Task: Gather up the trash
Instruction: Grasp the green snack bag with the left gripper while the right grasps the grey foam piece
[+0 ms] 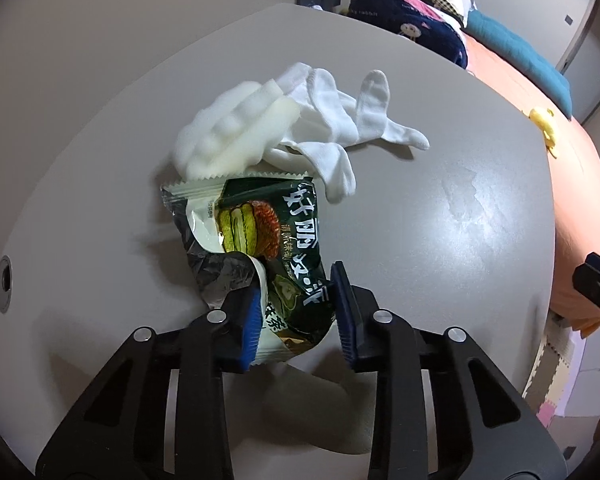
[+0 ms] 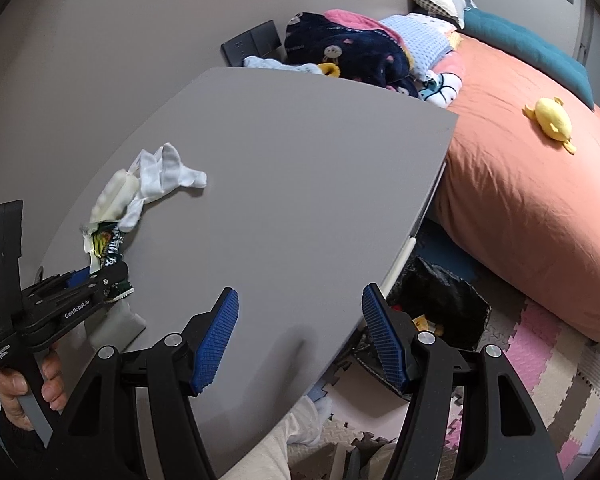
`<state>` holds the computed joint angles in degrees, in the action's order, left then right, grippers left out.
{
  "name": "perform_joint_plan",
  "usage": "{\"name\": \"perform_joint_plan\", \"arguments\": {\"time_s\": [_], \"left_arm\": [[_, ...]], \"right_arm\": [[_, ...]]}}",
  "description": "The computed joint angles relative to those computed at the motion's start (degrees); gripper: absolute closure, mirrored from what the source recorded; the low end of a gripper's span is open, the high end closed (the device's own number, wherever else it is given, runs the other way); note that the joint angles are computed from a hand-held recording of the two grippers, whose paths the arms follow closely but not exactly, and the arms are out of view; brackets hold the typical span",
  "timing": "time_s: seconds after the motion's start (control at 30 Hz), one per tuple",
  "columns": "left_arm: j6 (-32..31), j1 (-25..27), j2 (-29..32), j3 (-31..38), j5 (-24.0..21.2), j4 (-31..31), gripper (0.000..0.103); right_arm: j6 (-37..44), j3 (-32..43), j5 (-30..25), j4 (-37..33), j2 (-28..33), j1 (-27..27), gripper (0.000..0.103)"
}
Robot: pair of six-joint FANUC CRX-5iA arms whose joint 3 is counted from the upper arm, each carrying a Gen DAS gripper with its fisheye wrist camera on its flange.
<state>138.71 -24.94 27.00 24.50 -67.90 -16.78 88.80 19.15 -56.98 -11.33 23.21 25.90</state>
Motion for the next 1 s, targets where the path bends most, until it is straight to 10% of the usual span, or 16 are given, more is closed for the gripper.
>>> {"name": "perform_joint_plan", "arguments": {"time_s": [1.0], "left_arm": [[11.66, -0.35, -19.45, -18.58, -0.49, -8.44, 0.077]], "right_arm": [[0.68, -3.68, -0.37, -2.31, -2.85, 9.63, 0.038]]}}
